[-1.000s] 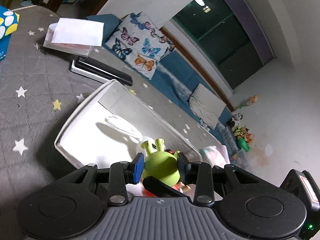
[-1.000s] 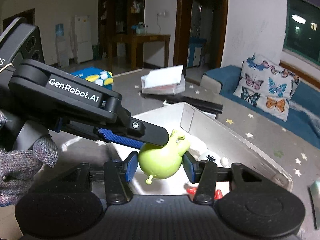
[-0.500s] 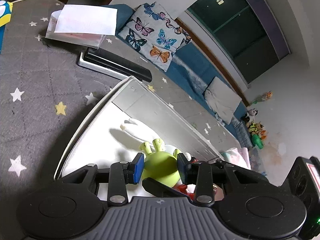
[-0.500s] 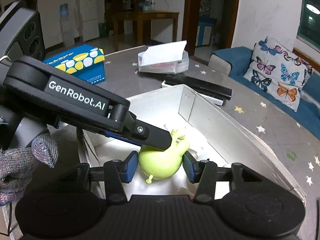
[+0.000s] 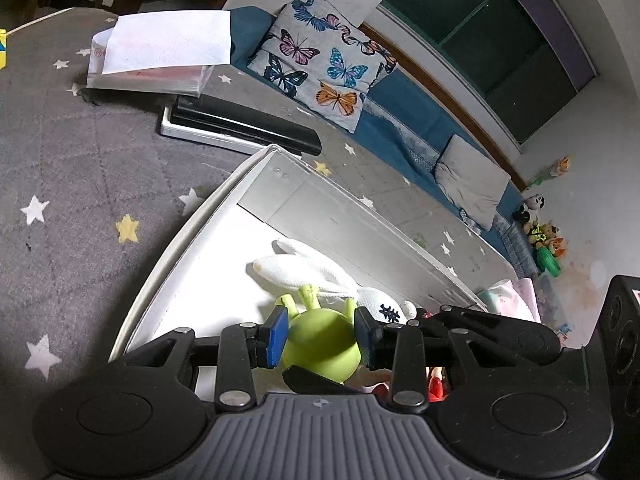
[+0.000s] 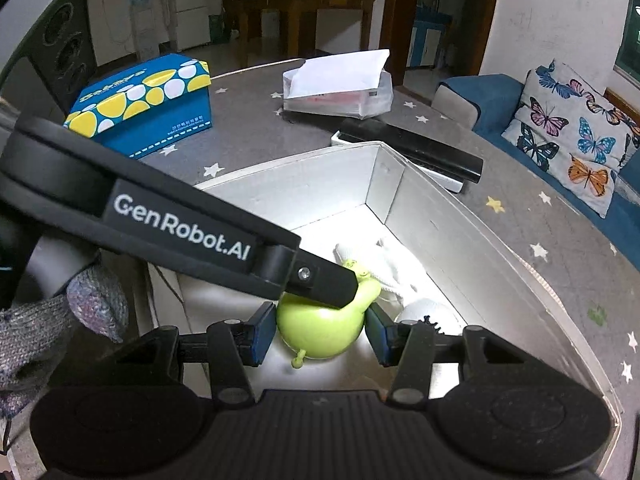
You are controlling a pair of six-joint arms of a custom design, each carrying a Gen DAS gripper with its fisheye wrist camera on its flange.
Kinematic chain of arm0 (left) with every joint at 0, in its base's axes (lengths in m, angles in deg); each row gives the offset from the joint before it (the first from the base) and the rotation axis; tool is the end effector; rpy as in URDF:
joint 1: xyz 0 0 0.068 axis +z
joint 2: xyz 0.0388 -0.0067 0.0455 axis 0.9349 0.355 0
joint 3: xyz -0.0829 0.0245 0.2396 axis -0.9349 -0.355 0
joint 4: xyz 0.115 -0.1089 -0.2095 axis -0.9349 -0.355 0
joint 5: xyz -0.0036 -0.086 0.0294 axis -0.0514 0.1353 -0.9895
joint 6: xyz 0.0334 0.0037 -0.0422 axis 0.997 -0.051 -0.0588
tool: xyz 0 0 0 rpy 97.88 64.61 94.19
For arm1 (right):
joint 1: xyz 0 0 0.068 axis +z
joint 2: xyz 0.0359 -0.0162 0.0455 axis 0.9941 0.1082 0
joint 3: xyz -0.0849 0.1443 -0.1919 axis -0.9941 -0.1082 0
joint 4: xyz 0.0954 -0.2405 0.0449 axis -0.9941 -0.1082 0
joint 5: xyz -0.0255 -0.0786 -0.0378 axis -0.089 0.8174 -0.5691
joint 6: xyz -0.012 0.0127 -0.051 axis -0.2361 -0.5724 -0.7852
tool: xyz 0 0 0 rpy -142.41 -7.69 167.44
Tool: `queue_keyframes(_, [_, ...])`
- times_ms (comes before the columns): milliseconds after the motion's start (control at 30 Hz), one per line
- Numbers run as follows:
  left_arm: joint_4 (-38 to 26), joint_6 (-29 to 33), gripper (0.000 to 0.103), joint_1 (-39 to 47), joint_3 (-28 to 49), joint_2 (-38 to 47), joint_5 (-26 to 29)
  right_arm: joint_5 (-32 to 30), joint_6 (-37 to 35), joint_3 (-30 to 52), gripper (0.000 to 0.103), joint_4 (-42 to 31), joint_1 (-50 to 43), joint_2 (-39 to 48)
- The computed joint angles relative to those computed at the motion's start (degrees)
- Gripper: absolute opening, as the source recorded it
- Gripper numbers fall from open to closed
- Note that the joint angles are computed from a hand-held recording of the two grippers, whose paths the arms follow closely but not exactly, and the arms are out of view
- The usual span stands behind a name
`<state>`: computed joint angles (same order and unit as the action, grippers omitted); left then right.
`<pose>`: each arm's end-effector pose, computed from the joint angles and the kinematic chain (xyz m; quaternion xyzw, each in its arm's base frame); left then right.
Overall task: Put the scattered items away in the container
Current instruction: 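Open both grippers to release the green toy beside the rabbit, then move both grippers down and close on the tan peanut toy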
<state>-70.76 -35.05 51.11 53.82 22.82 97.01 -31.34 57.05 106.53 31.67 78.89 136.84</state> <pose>0.3410 -0.1306 0.1707 0.1003 0.8994 -0.3427 0.2521 0.3015 -0.0170 0.1830 -0.1797 0.9273 0.0413 0.3258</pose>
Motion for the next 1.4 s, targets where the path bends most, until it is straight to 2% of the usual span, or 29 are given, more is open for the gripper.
queue_keyframes(400, [1.0,-0.6,0.038,1.1,-1.8,-2.0,1.7,-0.7,1.2,-1.5,0.050,0.8,-0.5,-1.8])
queue_keyframes(700, [1.4,-1.2,0.038,1.9,-5.5,-6.9,2.1,-1.1,3.5,-5.5,0.050,1.7,-0.4,-9.2])
queue_keyframes(800, [1.6,-1.0,0.038,2.0,-7.5,-9.6,2.1,-1.1,4.1,-7.2,0.055,1.3,-0.3,-12.9])
queue_keyframes(1067, [1.4,-1.1,0.038,2.8,-13.6,-18.7,2.7,0.4,4.8,-12.6,0.058,-1.4,0.9,-24.8])
queue_keyframes(1400, [-0.9,0.1,0.038,4.1,-22.4,-32.5,3.3,1.5,8.0,-20.0,0.067,-8.4,3.0,-45.6])
